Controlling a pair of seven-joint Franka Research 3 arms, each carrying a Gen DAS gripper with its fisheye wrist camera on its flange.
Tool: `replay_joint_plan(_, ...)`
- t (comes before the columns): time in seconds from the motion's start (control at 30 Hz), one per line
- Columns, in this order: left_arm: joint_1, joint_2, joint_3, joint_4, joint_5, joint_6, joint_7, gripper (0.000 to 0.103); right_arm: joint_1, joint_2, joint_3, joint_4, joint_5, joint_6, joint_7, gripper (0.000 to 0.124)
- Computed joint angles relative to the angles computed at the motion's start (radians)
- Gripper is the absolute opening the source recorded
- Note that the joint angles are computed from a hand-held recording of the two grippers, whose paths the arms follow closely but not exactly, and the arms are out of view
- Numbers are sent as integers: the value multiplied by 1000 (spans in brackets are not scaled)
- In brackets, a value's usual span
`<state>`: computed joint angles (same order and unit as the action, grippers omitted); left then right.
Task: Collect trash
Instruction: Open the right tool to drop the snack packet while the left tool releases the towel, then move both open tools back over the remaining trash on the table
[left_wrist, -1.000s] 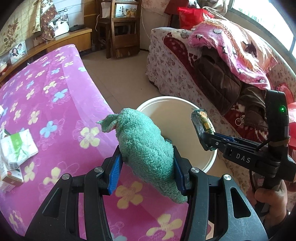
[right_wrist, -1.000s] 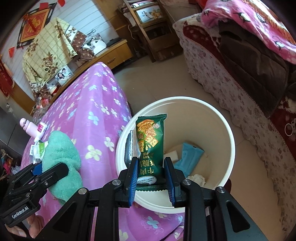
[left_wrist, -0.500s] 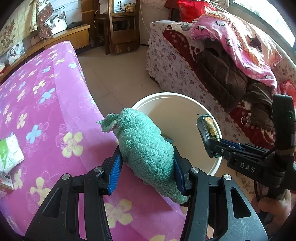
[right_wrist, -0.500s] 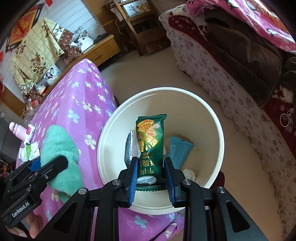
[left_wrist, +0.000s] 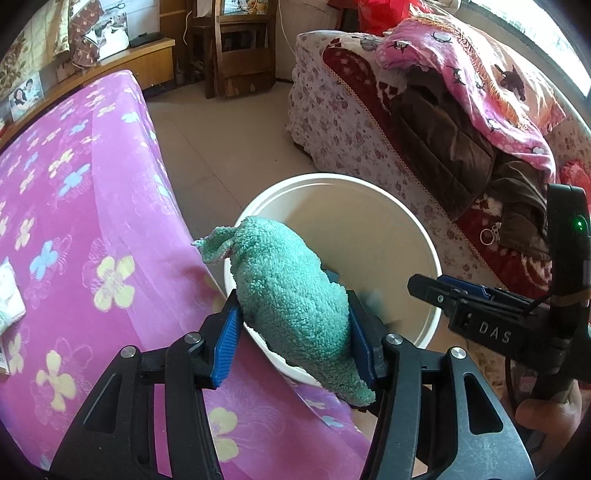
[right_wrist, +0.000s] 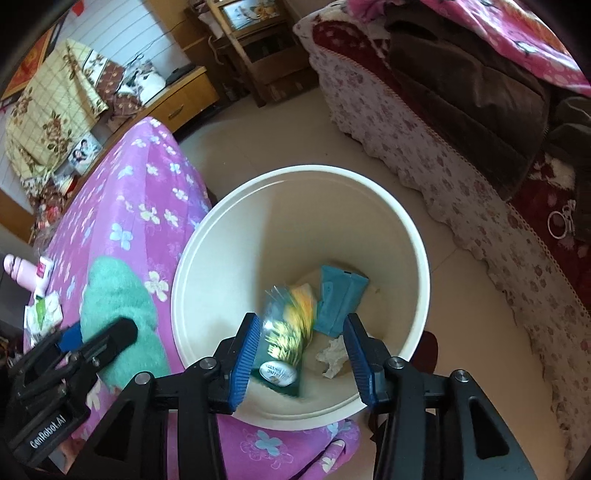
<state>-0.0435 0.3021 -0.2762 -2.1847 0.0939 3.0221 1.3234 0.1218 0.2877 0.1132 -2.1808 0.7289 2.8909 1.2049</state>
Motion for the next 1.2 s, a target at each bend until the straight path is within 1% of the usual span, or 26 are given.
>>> replay_joint_plan(0.03, 2, 0, -2, -1, -2, 2, 0, 52, -2, -1, -1, -1, 4, 1, 2, 45)
replay_joint_plan(0.23, 77, -2, -86, -9, -93, 6, 65, 56, 2, -3, -2, 1, 2, -13, 8, 46)
replay_joint_plan(0.37, 89, -6, -102, -17, -128, 27, 89, 57, 2, -4, 0, 0, 8, -13, 1, 46)
replay_joint_plan(0.47, 110, -5, -126, -16, -154, 31, 110, 57, 1, -6, -3, -3, 12, -9, 7, 46)
replay_joint_plan(0.5, 110, -6, -125, -17, -158, 31, 112, 57, 0, -6, -3, -4, 15, -9, 8, 46)
replay_joint_plan(0.63, 93, -15, -104, -25, -154, 31, 101, 57, -2, -7, -4, -4, 19, -9, 8, 46)
replay_joint_plan(0.7, 64, -22, -71, -31, -134, 31, 76, 57, -3, -7, -5, -3, 16, -14, 5, 46)
replay_joint_plan(0.77, 23, -32, -24, -38, -96, 33, 35, 57, -2, -8, -4, -4, 14, -16, 2, 46)
replay_joint_plan(0.93, -21, -57, 36, -69, -23, 51, -39, 57, -1, -12, 3, -8, 30, -12, -9, 46)
replay_joint_plan(1.13, -78, -93, 119, -103, 99, 60, -153, 57, 6, -15, 11, -13, 47, -4, -30, 46)
replay_joint_plan(1.2, -89, -111, 139, -120, 138, 65, -190, 57, 3, -17, 22, -14, 68, -3, -54, 46)
